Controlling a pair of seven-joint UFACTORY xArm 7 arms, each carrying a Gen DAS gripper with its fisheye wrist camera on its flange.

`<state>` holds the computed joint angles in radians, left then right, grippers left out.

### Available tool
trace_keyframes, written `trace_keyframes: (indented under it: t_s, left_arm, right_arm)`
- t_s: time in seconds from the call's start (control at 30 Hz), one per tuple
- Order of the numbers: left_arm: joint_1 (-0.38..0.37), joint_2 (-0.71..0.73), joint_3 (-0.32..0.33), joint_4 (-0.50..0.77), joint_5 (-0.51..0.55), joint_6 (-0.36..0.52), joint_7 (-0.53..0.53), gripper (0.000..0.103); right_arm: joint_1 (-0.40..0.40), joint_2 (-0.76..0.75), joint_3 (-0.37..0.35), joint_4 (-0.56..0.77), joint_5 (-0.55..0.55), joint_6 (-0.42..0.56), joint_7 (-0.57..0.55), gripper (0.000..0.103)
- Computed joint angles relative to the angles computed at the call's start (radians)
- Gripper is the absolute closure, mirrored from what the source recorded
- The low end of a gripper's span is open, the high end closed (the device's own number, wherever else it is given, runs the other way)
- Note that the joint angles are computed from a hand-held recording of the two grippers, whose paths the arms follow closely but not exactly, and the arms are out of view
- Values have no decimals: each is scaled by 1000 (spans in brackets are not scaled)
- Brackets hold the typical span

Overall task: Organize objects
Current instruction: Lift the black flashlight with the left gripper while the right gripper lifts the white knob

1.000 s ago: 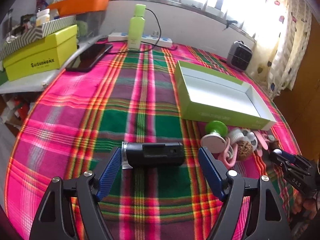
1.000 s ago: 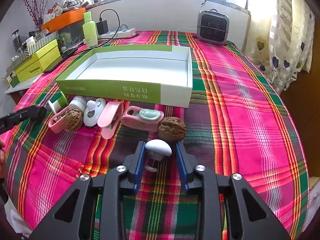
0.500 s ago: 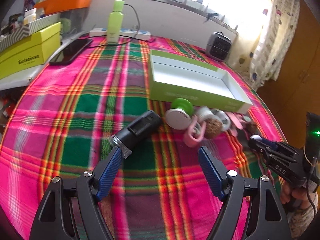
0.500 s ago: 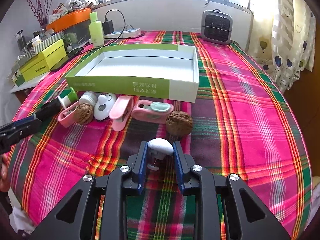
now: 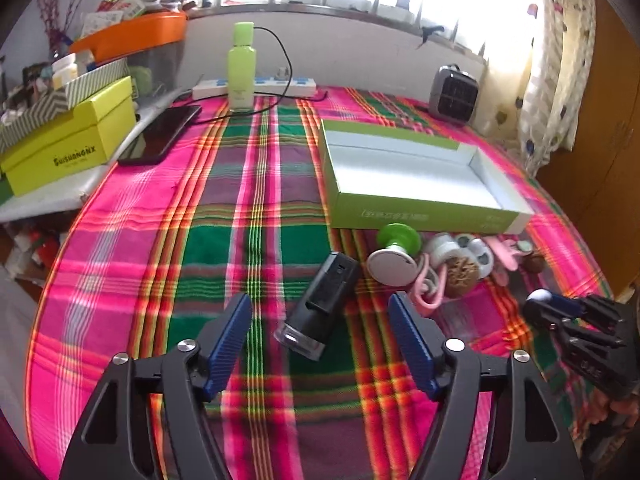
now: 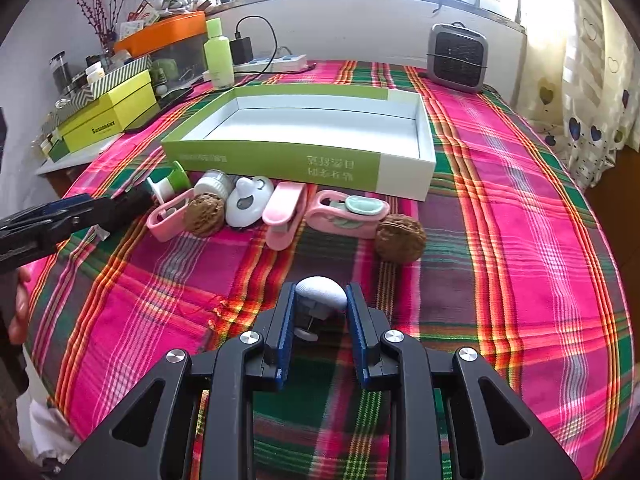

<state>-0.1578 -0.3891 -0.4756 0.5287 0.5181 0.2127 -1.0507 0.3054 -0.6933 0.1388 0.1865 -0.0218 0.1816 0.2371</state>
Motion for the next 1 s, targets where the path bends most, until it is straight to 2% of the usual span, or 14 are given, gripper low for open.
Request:
trace_keyframes:
  t_s: [0.07, 0.2, 0.43, 0.6, 0.8, 1.0]
  left_arm:
    - [25, 28, -21, 24, 31, 25, -6, 41]
    - [32, 69, -22, 47, 97, 39, -33, 45]
    - [-13, 111, 33, 66, 155, 45, -62, 57]
    - [-37, 124, 50, 81, 194, 59, -95, 77]
    - [-59, 124, 66, 80, 214, 65, -138, 78]
    - [-89, 106, 65, 66, 181, 71, -141, 78]
  right_arm:
    - [3, 3, -2, 1, 1, -2, 1, 77]
    - [3, 14, 7, 6, -1, -8, 5, 77]
    - [10, 29, 1, 15, 1, -15, 3, 77]
    - [10, 37, 6, 16, 1, -29, 8, 77]
    - [24, 33, -8, 9, 8, -38, 2, 77]
    - [36, 24, -19, 3, 18, -37, -7, 77]
